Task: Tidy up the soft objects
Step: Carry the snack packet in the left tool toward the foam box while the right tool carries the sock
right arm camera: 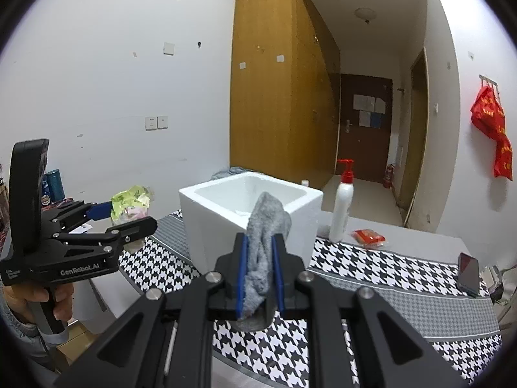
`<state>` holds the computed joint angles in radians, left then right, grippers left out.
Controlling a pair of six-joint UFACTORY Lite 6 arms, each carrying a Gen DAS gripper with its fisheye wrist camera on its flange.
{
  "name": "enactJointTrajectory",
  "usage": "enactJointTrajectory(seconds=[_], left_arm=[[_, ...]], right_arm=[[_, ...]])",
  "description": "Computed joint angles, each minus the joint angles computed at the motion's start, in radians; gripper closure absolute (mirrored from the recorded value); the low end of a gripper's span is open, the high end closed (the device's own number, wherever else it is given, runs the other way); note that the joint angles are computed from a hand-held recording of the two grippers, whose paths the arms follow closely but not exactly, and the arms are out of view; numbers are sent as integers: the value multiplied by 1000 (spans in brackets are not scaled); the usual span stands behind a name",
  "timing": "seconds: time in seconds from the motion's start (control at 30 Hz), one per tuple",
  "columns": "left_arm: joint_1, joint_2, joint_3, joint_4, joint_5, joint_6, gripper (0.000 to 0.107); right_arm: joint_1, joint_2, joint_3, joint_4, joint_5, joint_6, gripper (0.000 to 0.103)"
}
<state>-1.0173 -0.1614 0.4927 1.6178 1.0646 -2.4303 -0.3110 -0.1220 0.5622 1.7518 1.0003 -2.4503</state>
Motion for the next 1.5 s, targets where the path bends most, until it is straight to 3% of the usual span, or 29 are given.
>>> enactJointTrajectory(seconds=[0.53, 1.07, 1.5], left_arm=[[-1, -106, -27, -8, 43, 70, 39], [94, -38, 80, 114, -65, 124, 39], [250, 82, 211, 275, -240, 113, 38]], right_arm=[[64, -87, -6, 12, -12, 47, 85], [-3, -95, 4, 28, -1, 57, 85], [8, 12, 74, 104, -63, 23, 85]])
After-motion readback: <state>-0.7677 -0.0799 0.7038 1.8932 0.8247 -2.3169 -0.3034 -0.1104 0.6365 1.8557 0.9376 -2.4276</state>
